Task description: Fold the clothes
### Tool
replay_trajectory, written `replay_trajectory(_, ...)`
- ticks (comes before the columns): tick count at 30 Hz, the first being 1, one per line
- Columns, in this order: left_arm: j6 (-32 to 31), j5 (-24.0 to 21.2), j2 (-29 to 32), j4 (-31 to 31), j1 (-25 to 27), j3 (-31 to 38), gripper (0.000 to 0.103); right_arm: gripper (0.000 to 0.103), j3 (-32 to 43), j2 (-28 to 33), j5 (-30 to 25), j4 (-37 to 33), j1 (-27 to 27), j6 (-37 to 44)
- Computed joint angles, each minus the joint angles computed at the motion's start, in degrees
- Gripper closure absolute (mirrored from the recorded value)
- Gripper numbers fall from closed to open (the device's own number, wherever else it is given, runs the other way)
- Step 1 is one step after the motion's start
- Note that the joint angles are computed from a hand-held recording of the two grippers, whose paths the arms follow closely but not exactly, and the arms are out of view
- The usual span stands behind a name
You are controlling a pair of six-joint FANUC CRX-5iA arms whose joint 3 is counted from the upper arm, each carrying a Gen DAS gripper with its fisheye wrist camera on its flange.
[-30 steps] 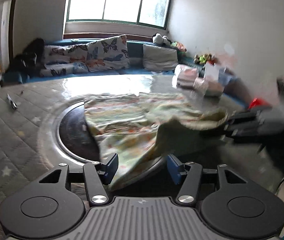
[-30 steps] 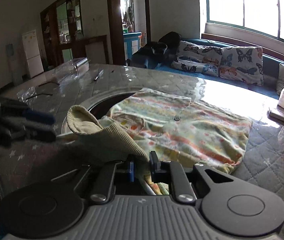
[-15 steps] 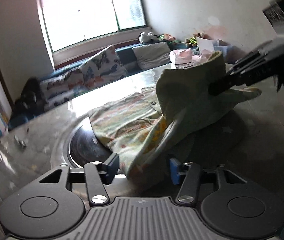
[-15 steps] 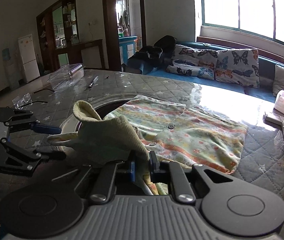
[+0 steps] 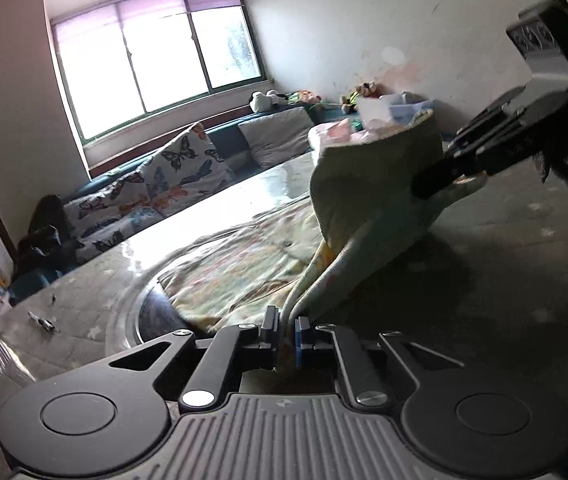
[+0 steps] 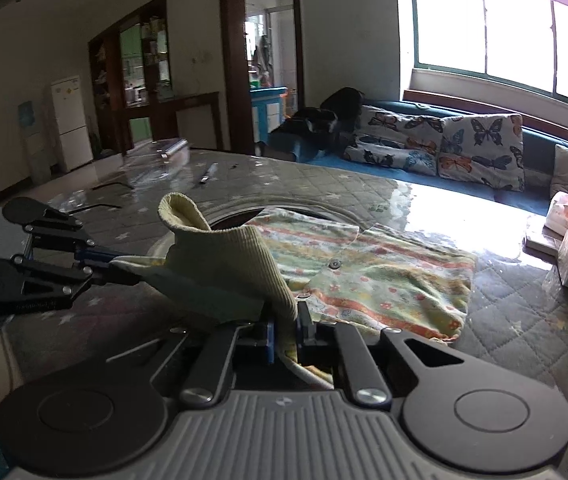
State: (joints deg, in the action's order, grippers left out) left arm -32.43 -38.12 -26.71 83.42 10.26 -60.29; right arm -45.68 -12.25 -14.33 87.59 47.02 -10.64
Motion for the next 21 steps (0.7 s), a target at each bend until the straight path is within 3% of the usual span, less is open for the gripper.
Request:
replay_trajectory(6,7.6,-19.2,-8.5,-13.8,17.4,-0.5,0.095,0.094,-1.8,-6.9,-6.4,-16.4,11.2,12.9)
replay_trajectory(7,8.2,-20.1,-8.6,-14.4,18.1,-0.2,0.095,0.094,-1.5,-7.2,-7.3,-18.6,12.4,14.8)
replay_trajectory(11,10.8,-19.0,-7.5,-14.3,17.0,0.7,0.095,0.094,0.8,-5.8,-8.9,-22.5,13.1,19.9)
replay_trajectory(17,11.3,-10.6,-0.7,-7.4,8.6,4.2,0.095,0.095,6.7,-1.0,-7.3,-26.2,8.2,25.9)
replay_trajectory(21,11.8,-2.5,6.0,-2.8,1.8,8.9,0.095,0.095,13.0,4.5,-5.9,-30.8,4.1,33.0)
